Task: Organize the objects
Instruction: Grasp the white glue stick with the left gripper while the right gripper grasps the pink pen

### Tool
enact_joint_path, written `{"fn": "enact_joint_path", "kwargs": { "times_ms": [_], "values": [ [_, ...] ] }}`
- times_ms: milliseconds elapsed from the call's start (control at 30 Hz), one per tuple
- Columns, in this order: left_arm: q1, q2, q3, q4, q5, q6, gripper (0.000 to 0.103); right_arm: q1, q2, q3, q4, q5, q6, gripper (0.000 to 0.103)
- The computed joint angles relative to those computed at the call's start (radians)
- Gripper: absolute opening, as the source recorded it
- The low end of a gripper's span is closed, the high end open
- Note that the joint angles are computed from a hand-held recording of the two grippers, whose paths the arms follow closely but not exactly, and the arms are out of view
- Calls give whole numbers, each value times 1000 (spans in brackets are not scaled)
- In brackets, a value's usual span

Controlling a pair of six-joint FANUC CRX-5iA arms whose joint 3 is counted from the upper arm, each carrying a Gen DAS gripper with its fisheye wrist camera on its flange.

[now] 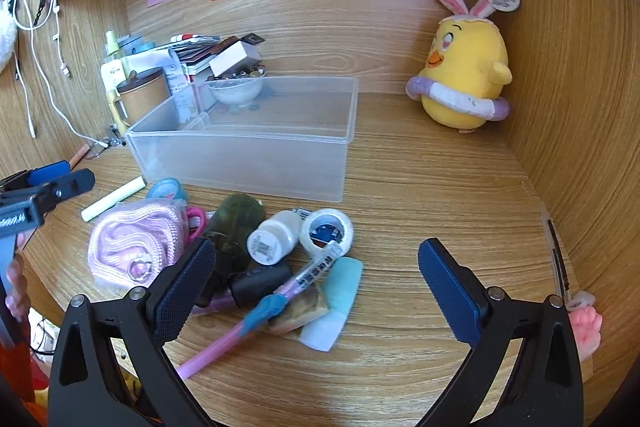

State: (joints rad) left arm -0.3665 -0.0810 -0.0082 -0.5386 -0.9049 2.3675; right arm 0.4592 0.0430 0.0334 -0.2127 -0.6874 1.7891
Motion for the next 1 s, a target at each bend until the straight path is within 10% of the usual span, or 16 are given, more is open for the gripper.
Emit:
{"fn": "enact_joint_path", "kwargs": {
  "times_ms": [367, 667, 1000],
  "values": [
    [184, 32, -39, 207, -12, -161, 57, -86, 81, 102, -81, -177, 6, 60],
    [216, 85, -33, 270, -22, -225, 50, -86, 87, 103, -64, -195, -15, 59],
    [207, 107, -18, 293, -33, -279, 15, -93, 98, 135, -176, -267, 104, 59]
  ]
}}
